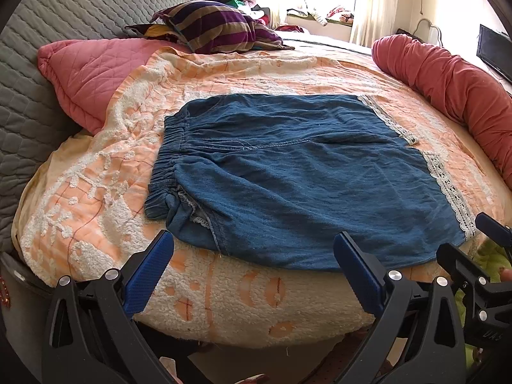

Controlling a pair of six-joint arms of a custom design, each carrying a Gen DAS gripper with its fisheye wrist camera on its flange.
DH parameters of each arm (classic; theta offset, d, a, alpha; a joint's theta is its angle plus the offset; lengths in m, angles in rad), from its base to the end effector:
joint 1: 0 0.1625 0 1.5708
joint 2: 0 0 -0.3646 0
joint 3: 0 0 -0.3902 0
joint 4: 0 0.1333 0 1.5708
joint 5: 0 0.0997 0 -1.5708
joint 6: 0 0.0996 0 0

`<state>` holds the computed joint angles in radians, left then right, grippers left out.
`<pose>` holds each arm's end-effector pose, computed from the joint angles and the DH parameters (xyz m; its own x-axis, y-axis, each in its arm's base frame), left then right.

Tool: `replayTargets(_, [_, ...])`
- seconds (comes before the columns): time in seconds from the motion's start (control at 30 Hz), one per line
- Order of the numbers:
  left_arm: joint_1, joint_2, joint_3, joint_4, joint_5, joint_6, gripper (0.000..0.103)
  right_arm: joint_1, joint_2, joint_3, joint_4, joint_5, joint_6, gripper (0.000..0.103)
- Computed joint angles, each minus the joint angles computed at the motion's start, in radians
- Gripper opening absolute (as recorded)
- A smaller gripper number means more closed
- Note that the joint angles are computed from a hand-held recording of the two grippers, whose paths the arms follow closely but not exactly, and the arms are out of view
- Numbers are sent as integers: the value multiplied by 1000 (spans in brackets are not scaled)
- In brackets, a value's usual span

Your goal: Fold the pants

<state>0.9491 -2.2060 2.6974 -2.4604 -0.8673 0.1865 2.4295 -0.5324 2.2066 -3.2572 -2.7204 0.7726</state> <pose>0.0157 -0.3176 0.2405 -0.6532 0.3750 -0.6578 0.6696 0.6918 -0.2705 0.3109 -0.2123 -0.0800 -0.7257 0.2396 0.6449 -0.3497 0.6788 -0.6457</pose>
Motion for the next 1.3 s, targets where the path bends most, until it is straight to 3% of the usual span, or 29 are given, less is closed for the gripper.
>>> replayTargets(1.3, [-26,-18,-1,16,2,-22,99,9,-4,-11,46,-4,32,95])
